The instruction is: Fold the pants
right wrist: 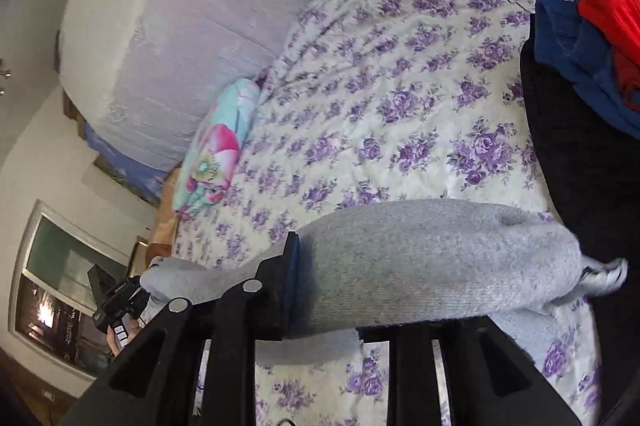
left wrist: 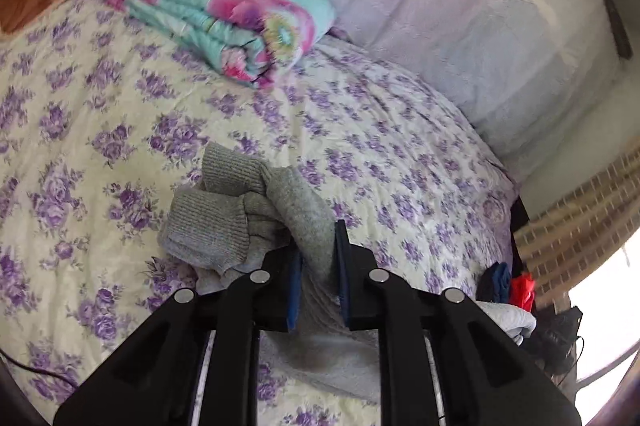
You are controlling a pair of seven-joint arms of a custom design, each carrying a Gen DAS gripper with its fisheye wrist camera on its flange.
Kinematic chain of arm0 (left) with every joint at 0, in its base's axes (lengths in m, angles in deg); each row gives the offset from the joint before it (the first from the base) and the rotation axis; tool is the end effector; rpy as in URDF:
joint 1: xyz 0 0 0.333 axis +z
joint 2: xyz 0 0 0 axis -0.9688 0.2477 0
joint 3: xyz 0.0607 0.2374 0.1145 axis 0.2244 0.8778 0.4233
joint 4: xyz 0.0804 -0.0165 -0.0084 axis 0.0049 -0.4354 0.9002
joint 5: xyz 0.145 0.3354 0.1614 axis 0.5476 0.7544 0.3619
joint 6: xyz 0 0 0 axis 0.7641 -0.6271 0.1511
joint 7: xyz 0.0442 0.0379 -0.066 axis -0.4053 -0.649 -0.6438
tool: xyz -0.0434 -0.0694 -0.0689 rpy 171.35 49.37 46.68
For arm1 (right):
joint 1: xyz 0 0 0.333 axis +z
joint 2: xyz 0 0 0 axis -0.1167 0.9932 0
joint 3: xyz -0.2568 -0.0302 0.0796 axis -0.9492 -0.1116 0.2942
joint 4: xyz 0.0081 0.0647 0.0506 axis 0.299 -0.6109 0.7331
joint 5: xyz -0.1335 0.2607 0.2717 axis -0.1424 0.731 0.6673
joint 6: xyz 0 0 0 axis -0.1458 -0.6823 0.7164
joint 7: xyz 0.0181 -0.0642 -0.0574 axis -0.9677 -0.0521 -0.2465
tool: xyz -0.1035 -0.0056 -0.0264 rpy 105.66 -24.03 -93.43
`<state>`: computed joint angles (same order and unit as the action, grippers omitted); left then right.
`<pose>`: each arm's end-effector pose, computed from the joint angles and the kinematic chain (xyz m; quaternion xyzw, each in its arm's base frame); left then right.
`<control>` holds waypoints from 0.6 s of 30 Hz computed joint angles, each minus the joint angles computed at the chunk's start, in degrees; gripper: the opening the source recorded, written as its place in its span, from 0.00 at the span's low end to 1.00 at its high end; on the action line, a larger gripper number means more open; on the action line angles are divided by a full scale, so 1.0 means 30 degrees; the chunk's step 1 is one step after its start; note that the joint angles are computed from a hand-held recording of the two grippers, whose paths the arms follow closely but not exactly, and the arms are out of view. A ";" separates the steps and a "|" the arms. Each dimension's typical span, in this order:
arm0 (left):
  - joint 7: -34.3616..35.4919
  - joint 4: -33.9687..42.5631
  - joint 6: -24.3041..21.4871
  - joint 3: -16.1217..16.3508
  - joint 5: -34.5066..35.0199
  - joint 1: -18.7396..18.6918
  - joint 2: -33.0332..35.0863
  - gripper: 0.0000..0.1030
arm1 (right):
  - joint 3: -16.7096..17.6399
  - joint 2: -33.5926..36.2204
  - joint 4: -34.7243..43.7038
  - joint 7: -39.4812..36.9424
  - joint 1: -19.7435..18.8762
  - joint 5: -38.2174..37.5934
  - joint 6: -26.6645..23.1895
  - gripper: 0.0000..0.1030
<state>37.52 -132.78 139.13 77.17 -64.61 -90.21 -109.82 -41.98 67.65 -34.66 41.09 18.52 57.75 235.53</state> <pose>0.3763 -0.1478 0.5366 -0.8019 0.4211 -0.4131 0.0944 0.5005 0.3191 0.5703 -0.6093 0.6721 0.0806 0.4129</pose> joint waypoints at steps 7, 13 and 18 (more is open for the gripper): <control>-0.0273 -0.2343 0.1209 -0.0846 0.1268 0.0270 -0.1905 0.15 | 0.0785 -0.2788 -0.4124 -0.0966 0.0427 -0.2024 0.3654 0.51; 0.0615 -0.0501 0.1496 0.0861 0.0479 -0.0516 0.0472 0.17 | -0.0083 -0.0129 -0.0940 -0.1338 0.0547 -0.0780 0.3053 0.69; 0.2300 0.1451 0.1234 0.2018 -0.0949 -0.1130 0.2194 0.24 | 0.0076 0.0689 0.0759 -0.0867 0.0052 -0.2431 0.4136 0.69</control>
